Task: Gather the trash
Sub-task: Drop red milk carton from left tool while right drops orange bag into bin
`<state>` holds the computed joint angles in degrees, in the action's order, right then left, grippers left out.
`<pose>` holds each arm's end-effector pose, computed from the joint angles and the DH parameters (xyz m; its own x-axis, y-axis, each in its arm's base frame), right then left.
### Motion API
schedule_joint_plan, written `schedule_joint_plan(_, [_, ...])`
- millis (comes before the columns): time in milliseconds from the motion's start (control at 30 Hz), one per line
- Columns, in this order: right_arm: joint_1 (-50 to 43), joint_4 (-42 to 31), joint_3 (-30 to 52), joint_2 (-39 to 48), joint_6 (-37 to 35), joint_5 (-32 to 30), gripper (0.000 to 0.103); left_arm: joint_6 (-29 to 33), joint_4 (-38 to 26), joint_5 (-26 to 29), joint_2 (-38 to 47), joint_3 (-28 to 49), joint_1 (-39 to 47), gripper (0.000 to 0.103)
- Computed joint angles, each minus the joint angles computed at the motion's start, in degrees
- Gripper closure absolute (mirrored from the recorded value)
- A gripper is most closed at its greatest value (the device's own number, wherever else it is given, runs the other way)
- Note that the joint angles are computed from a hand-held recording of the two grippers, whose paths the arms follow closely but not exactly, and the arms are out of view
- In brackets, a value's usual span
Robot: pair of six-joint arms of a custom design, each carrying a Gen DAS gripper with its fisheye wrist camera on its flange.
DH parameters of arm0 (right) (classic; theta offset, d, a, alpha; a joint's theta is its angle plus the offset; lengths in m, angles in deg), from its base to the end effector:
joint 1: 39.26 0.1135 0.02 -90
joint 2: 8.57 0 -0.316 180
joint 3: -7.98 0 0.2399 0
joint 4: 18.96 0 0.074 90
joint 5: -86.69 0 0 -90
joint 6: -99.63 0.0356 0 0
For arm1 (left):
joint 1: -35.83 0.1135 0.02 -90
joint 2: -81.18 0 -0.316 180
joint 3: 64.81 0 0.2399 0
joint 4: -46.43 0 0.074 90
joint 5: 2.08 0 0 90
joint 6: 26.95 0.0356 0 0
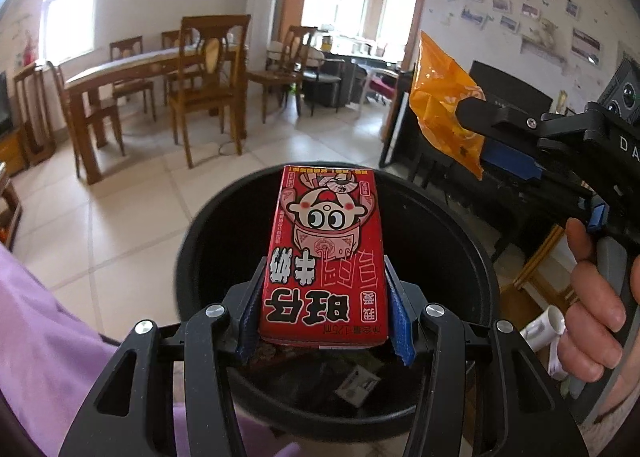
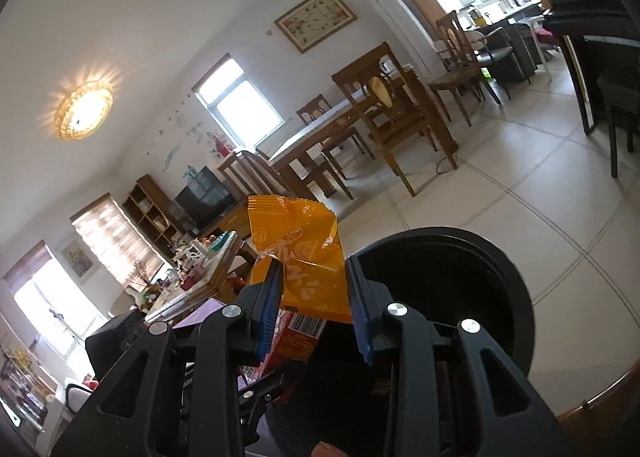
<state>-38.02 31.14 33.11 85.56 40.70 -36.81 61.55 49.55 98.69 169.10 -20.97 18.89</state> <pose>0.2263 0.0246 0.1711 -0.5561 0.4184 -0.7181 -0.2955 0.7080 0.6414 0.2498 -0.0830 0.1910 -0.6379 0.1674 -0.7517 0.4047 0.9033 -0.1422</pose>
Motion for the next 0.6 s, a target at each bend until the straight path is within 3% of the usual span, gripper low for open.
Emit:
schedule_joint_plan(233, [-4.31, 6.85, -1.92, 6.33, 0.35, -5.00, 0.067, 0.99, 1.54, -1.73, 4.20, 0.73, -2.70, 0.050])
schedule_joint_plan(267, [-4.60, 7.93, -2.19, 7.23, 0.98, -5.85, 0.063, 1.35, 1.91, -2.83, 4.59, 0.52, -3.22, 0.039])
schedule_joint_plan(300, [-5.20, 7.76, -2.26, 7.33, 1.29, -6.72, 0.047, 1.43, 2.05, -3.86, 4.68, 0.57, -3.57, 0.022])
schedule_joint_plan(333, [-5.71, 9.42, -2.31, 8.65, 2.55, -7.44, 0.021, 1.39, 3.20, -5.93, 4.53, -0.04, -4.13, 0.014])
schedule_joint_plan(367, [-7.25, 11.86, -2.58, 10.39, 3.55, -9.05, 0.009, 1.02, 3.64, -7.50, 4.71, 0.33, -5.02, 0.006])
schedule_joint_plan(400, [-7.88, 15.31, -3.26, 12.28, 5.15, -9.83, 0.005, 1.31, 4.65, -8.73, 4.13, -0.36, -5.36, 0.005])
schedule_joint_plan(600, [-7.83, 13.95, -3.02, 12.25, 4.44, -7.71, 0.005, 3.47, 2.95, -10.77, 2.01, -0.70, -4.93, 0.005])
